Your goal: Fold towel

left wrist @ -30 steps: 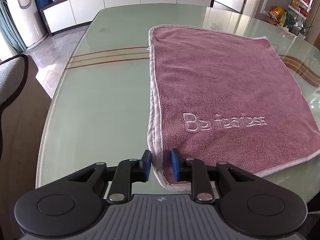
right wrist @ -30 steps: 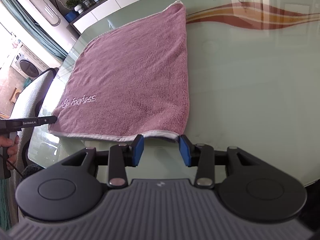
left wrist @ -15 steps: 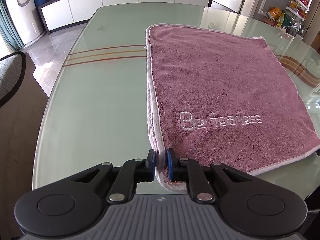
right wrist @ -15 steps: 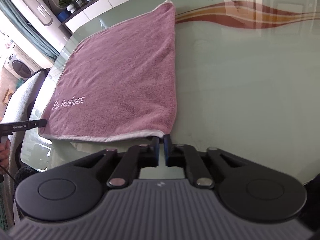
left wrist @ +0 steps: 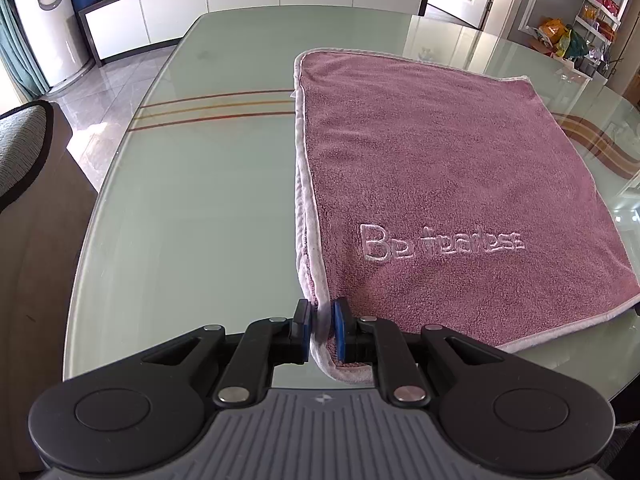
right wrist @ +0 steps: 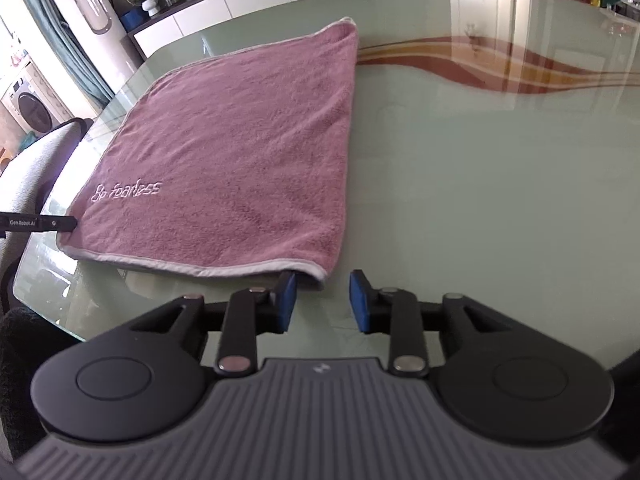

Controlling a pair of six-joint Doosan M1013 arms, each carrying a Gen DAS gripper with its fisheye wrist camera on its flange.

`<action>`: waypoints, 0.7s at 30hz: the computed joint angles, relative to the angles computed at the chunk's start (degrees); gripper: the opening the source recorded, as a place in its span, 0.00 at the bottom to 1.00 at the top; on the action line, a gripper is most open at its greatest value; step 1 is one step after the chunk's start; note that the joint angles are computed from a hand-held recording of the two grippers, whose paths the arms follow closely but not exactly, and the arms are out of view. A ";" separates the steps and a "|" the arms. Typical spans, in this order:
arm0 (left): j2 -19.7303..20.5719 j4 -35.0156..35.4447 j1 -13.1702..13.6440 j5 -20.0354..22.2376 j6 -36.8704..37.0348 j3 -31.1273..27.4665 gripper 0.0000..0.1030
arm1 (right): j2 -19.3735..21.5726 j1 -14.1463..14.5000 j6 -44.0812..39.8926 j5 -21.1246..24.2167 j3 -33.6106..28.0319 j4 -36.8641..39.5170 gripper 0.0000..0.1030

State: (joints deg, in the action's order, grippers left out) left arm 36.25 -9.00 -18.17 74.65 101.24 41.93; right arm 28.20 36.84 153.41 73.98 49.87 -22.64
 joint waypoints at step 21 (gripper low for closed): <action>-1.05 -0.41 -0.29 -0.50 0.26 1.48 0.09 | -2.07 1.31 -2.29 2.87 2.80 -7.37 0.01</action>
